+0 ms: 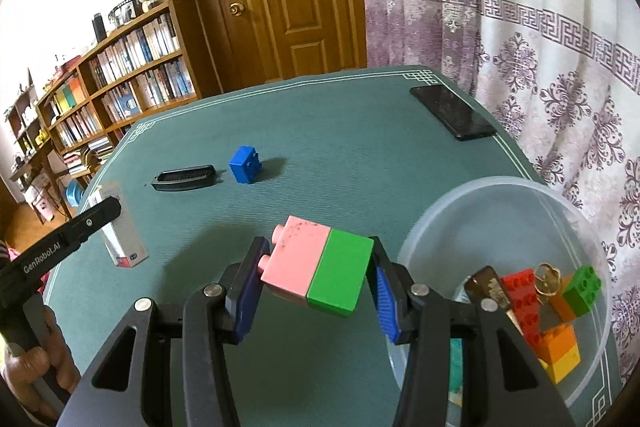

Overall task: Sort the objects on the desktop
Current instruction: 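Carry the medicine box to the clear bowl while the right tool carries the pink-green block there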

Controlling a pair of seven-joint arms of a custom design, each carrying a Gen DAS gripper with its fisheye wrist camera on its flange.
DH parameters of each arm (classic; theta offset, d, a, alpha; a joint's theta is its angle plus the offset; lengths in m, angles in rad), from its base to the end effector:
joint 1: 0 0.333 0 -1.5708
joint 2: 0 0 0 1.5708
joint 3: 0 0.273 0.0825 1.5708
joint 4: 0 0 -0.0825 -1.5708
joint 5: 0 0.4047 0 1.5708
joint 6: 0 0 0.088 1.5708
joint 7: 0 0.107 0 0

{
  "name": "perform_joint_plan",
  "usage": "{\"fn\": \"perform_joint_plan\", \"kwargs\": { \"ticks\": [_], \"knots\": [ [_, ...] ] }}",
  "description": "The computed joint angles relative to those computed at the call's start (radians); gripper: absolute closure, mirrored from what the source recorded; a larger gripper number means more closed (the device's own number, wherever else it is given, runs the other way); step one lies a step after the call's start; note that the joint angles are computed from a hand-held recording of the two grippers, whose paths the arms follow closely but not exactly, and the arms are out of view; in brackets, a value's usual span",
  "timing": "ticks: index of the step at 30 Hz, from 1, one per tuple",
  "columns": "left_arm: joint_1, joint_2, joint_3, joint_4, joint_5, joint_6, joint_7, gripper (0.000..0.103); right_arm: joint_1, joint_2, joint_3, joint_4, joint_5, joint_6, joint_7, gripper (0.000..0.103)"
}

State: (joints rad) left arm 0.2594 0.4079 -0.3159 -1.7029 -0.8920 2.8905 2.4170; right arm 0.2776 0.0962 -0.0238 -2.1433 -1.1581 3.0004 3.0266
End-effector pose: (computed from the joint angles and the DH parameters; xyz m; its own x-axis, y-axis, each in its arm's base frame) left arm 0.7005 0.0303 0.3872 -0.1617 -0.9506 0.2649 -0.6379 -0.1042 -0.7630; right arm 0.5523 0.2116 0.3598 -0.0419 -0.9895 -0.1382 -0.6592 0.1313 -0.7404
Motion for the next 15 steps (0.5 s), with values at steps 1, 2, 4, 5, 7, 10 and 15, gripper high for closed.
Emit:
{"fn": "perform_joint_plan", "kwargs": {
  "ticks": [1,2,4,5,7,10,15],
  "knots": [
    [0.002,-0.007,-0.005,-0.009,-0.005,0.0,0.007,0.053,0.0,-0.007,-0.002,-0.007,-0.009,0.001,0.01,0.05],
    [0.0,-0.01,-0.005,-0.013,-0.006,0.0,0.009,0.053,-0.003,-0.015,-0.004,-0.016,-0.02,0.005,0.022,0.05],
    [-0.004,-0.02,-0.006,-0.024,-0.008,0.0,0.015,0.053,-0.009,-0.029,-0.002,-0.029,-0.035,0.006,0.038,0.05],
    [-0.008,-0.024,-0.006,-0.027,-0.009,0.0,0.017,0.053,-0.014,-0.036,-0.001,-0.037,-0.047,0.006,0.051,0.05],
    [-0.015,-0.031,-0.005,-0.036,-0.009,0.001,0.022,0.053,-0.025,-0.048,0.004,-0.05,-0.06,0.009,0.069,0.05],
    [-0.03,-0.042,0.0,-0.047,-0.004,-0.004,0.018,0.053,-0.046,-0.068,0.011,-0.072,-0.089,0.015,0.106,0.05],
    [-0.051,-0.06,0.008,-0.065,0.001,-0.017,0.017,0.053,-0.084,-0.101,0.023,-0.102,-0.159,0.029,0.18,0.05]
  ]
}}
